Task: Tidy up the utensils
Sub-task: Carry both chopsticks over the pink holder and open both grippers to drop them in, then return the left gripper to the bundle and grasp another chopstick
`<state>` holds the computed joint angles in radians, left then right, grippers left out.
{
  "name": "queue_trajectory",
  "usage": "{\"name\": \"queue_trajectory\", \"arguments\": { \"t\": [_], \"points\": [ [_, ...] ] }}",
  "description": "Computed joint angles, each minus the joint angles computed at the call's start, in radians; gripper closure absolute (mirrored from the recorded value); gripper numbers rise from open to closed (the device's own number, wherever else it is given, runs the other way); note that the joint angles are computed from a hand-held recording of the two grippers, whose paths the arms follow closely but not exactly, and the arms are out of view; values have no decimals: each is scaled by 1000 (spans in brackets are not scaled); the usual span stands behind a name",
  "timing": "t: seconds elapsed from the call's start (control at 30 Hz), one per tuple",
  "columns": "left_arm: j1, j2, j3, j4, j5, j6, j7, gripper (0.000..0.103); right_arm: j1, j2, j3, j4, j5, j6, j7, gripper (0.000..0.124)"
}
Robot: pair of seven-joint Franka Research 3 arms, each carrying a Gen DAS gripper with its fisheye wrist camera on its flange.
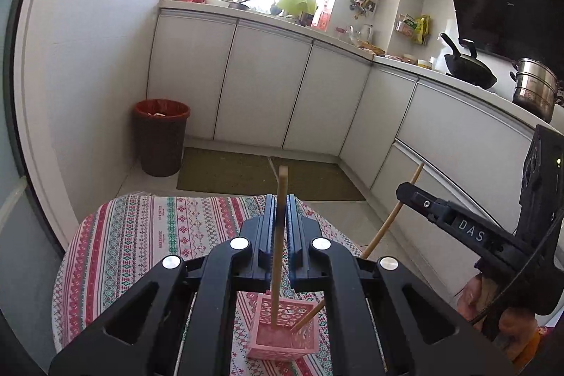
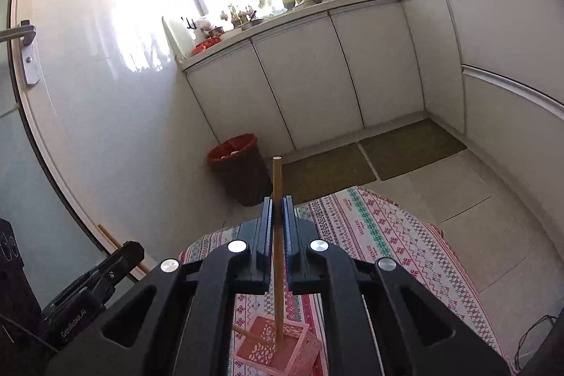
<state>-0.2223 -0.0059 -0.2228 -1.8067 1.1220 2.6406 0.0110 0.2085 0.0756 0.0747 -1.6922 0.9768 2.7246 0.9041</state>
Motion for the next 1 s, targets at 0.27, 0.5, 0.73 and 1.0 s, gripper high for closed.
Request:
{"name": "queue_trajectory", "arguments": {
  "t": [0.27,0.5,0.73,1.0],
  "points": [
    [3,-70,-23,-11,-26,-4,7,74,-5,-94,-25,-64,-57,-35,75,111],
    [21,-290,-124,-149,114,-80,-211,35,8,-313,-82,-276,-91,8,110,69],
    [-11,-349,-153,-209,-128,-58,2,13,44,-577,-177,-538,-81,30,124,37],
    [-168,-102,-77,-127,-664,2,647,7,-15,-836,-315,-794,-176,-88,-28,28]
  ]
}}
